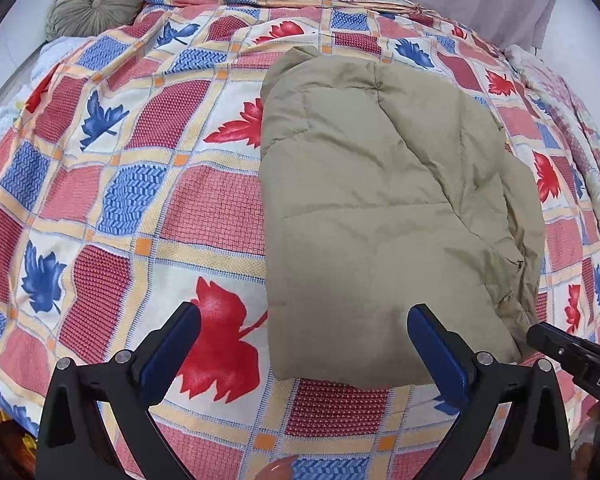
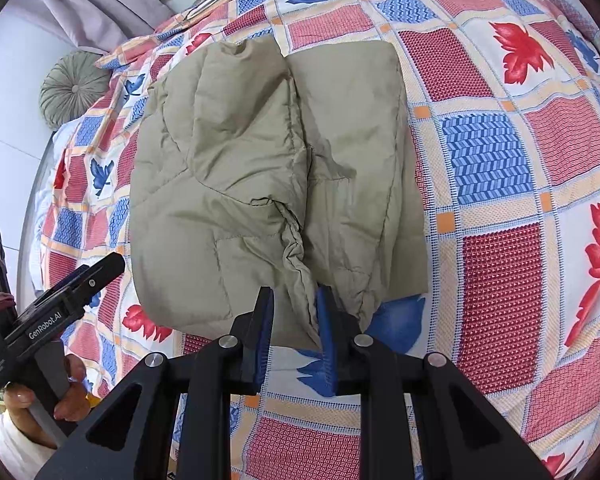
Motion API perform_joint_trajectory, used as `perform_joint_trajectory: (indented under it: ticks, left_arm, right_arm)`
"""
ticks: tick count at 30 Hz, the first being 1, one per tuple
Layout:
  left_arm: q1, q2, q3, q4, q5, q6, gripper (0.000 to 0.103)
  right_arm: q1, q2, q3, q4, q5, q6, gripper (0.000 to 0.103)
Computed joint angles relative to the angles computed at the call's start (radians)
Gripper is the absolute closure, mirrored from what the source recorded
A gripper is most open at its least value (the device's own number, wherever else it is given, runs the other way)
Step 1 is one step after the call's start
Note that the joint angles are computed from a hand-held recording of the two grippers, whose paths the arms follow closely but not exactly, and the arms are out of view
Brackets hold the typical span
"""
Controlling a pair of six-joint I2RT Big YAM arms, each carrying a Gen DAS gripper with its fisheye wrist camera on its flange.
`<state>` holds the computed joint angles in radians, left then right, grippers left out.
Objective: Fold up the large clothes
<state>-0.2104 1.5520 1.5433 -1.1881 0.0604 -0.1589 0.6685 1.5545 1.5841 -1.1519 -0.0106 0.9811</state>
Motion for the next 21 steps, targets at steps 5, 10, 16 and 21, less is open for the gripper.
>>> perform_joint_trajectory:
  ticks: [5, 10, 16, 21]
  left_arm:
    - [0.002, -0.036, -0.02, -0.023, -0.014, -0.017, 0.0]
    - [-0.004, -0.076, -0.02, -0.086, -0.038, -0.005, 0.0]
    - [-0.016, -0.151, -0.014, -0.143, -0.064, 0.024, 0.0]
    - [-0.025, -0.206, 0.015, -0.202, -0.061, 0.038, 0.0]
  right_arm:
    - [0.022, 0.009, 0.043, -0.066, 0.033, 0.008, 0.06]
    - [0.042, 0.003, 0.071, -0.117, 0.036, 0.029, 0.059]
    - [0.086, -0.007, 0.133, -0.208, 0.082, 0.054, 0.045]
    - [0.135, 0.001, 0.229, -0.313, 0.16, 0.072, 0.023]
